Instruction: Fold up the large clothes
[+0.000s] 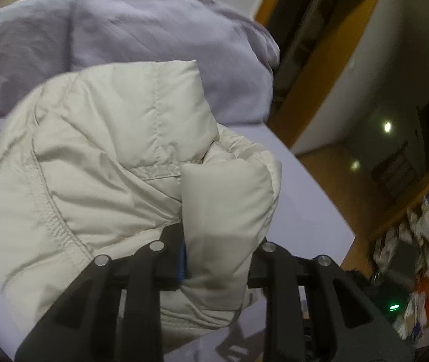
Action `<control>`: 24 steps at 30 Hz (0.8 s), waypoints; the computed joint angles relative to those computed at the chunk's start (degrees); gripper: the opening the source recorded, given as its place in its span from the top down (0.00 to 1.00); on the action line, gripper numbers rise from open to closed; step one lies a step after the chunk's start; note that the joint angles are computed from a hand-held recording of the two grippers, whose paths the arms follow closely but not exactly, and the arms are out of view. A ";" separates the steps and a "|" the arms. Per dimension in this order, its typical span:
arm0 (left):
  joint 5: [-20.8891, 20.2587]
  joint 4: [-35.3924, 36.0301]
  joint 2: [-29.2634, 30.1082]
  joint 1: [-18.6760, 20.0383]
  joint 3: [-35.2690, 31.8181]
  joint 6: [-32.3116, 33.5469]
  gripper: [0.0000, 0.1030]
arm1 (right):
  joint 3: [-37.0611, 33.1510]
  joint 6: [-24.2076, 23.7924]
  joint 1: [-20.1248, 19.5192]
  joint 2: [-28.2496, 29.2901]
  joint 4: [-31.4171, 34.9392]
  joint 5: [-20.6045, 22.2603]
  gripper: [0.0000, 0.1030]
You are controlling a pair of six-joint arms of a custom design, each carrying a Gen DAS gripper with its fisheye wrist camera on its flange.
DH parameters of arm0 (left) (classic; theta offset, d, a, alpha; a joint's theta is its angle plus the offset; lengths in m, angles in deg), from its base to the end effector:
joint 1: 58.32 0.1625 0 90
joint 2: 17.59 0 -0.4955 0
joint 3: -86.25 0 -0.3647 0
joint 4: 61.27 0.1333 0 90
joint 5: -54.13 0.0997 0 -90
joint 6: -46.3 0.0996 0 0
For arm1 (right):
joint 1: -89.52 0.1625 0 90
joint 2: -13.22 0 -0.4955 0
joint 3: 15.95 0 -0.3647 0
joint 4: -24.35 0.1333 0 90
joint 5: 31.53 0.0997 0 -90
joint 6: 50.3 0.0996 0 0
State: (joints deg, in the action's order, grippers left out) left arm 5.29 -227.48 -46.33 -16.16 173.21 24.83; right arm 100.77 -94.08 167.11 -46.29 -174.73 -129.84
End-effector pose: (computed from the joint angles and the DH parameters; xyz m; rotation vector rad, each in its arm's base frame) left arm -0.4184 -0.6471 0.0502 0.4394 2.5484 -0.8873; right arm -0.0102 -0.5998 0.3005 0.5733 -2.3587 0.9578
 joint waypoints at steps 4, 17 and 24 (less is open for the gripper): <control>-1.52 4.99 2.93 0.31 -3.80 0.38 0.73 | -0.27 2.29 -1.56 -1.02 -0.20 -1.59 0.13; 1.80 1.87 -2.08 -4.14 1.63 1.03 0.30 | -3.13 2.97 -0.99 -2.48 1.44 2.02 0.13; 11.77 0.73 -7.08 -3.71 5.82 -2.28 0.27 | -7.34 4.10 2.23 -2.67 7.06 4.98 0.13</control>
State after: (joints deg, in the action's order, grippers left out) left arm 17.06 -226.74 -53.41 -19.87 179.03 22.55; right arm 93.43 -89.98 169.34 -48.96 -167.67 -124.87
